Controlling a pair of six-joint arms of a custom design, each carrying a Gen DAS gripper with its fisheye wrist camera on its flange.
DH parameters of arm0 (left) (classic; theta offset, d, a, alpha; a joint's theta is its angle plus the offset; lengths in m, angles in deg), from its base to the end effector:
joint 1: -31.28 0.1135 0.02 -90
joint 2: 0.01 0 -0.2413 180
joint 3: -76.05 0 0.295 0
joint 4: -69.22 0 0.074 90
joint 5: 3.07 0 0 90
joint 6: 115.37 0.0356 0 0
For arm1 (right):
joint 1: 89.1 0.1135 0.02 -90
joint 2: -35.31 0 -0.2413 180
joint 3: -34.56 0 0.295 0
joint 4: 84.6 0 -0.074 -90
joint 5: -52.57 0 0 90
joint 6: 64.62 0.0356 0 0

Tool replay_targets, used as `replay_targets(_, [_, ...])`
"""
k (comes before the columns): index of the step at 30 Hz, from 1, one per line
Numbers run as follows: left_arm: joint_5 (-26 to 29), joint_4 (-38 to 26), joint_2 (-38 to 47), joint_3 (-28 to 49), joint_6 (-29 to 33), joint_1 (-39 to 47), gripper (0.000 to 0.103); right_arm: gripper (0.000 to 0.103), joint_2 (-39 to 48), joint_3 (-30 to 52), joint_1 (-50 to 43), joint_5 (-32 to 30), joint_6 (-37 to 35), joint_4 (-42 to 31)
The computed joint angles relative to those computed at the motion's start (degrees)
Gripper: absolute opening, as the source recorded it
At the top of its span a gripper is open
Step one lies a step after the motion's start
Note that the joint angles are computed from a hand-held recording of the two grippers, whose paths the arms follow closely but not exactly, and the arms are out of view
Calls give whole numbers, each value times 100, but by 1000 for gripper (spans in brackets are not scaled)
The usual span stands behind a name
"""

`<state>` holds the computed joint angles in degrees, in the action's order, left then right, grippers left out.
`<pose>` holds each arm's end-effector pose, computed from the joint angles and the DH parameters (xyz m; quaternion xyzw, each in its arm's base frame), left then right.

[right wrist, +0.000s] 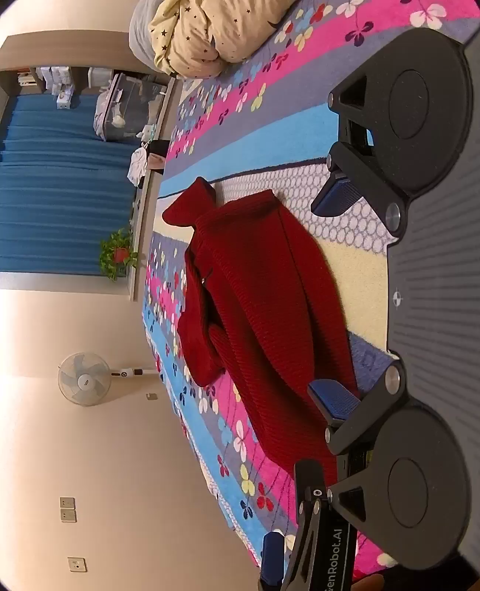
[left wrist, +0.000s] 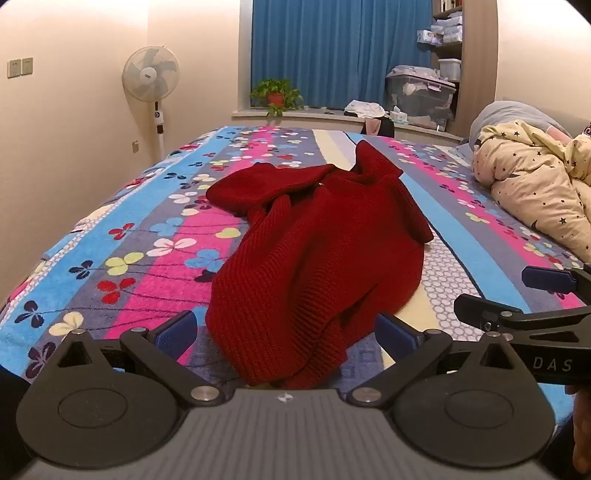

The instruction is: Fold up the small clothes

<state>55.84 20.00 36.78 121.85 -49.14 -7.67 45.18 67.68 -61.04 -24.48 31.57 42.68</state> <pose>0.1655 -0.1101 0.2368 0.0036 0.8811 -0.0035 0.4728 0.1343 0.0626 0.2178 -0.1070 0.8534 0.0544 0.5073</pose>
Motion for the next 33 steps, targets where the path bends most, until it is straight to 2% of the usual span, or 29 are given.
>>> replay_targets(7, [-22,-50,27,30,-10,-5,102,95,-190,-40,-59,-50,-115,-103])
replay_targets(10, [-2,-64,17,30,-12,29,102,95,145,4,166,142,-13,189])
replay_targets(13, [-1,-69,44,31,-30,33,102,95,-115,-55,-13,-23,-92,41])
replay_targets(33, [-62,-62,65,23,-55,-35,102,95,-34,-42,36,44,-139,90])
